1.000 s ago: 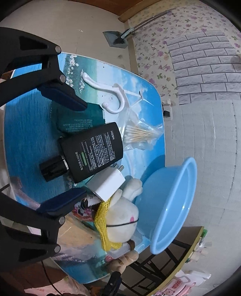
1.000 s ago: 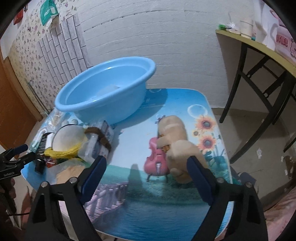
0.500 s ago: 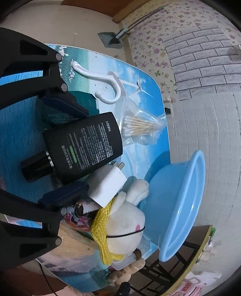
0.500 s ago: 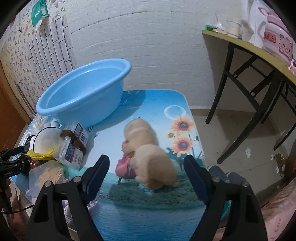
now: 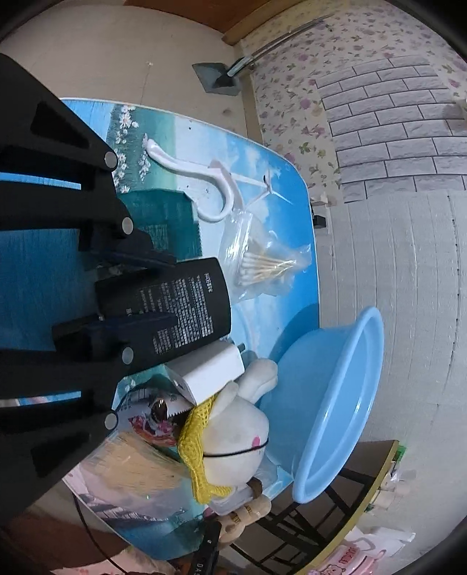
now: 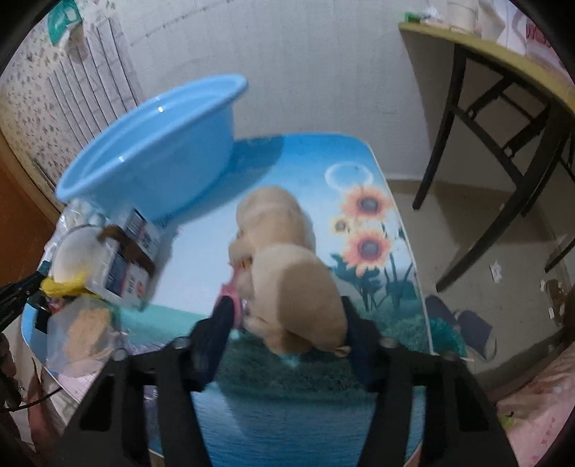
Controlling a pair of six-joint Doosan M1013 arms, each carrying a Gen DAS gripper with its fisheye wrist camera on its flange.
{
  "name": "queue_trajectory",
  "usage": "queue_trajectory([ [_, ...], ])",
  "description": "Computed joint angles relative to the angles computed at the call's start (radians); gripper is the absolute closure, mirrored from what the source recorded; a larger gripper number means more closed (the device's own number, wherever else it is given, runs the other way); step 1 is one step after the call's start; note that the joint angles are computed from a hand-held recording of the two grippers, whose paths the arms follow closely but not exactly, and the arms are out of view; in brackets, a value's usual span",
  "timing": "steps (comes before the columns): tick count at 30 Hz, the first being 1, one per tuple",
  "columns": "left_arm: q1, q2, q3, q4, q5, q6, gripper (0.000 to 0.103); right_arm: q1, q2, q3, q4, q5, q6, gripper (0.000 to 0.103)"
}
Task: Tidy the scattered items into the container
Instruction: 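Grasp the black power bank with the left gripper while the right grasps the tan plush dog, then carry power bank and plush dog into the basin and release both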
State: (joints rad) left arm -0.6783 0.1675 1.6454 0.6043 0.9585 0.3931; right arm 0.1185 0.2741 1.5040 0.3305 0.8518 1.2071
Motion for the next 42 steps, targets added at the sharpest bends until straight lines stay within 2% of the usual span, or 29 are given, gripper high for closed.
queue_trajectory([
  [1,0.000,0.000,-0.001,-0.005,-0.005,0.001,0.076,-0.001,-0.002,0.002,0.005,-0.001,-0.007,0.058],
  [2,0.000,0.001,-0.001,-0.009,-0.011,0.002,0.065,-0.002,-0.003,0.003,0.011,0.003,-0.019,0.058],
  [3,0.001,0.003,-0.003,-0.014,-0.012,0.004,0.049,-0.003,-0.005,0.005,0.019,0.006,-0.031,0.059],
  [4,0.001,0.007,-0.005,-0.020,-0.013,0.008,0.042,-0.004,-0.008,0.008,0.029,0.007,-0.042,0.059],
  [5,0.002,0.009,-0.007,-0.025,-0.015,0.013,0.037,-0.004,-0.011,0.011,0.038,0.008,-0.051,0.059],
  [8,0.002,0.021,-0.013,-0.035,-0.013,0.023,0.032,-0.001,-0.016,0.015,0.055,0.022,-0.081,0.059],
  [14,0.002,0.050,-0.032,-0.026,0.016,0.037,0.032,0.015,-0.020,0.019,0.048,0.023,-0.109,0.059],
  [18,-0.005,0.063,-0.037,0.007,0.031,0.040,0.032,0.031,-0.021,0.021,0.005,-0.002,-0.087,0.055],
  [21,-0.004,0.061,-0.035,0.011,0.027,0.037,0.035,0.034,-0.011,0.011,-0.010,0.005,-0.067,0.049],
  [23,-0.006,0.060,-0.034,0.014,0.032,0.037,0.036,0.030,-0.005,0.010,0.005,0.016,-0.070,0.049],
  [25,-0.008,0.056,-0.031,0.013,0.034,0.033,0.037,0.026,-0.008,0.017,0.027,0.007,-0.094,0.058],
  [27,-0.010,0.050,-0.027,0.012,0.032,0.027,0.038,0.022,-0.009,0.018,0.046,0.014,-0.102,0.059],
  [36,-0.022,0.020,-0.012,0.036,0.041,0.000,0.039,-0.005,-0.047,0.033,0.180,-0.027,-0.174,0.060],
  [42,-0.020,0.036,-0.017,0.009,0.069,0.033,0.040,0.004,-0.047,0.029,0.184,-0.019,-0.191,0.060],
])
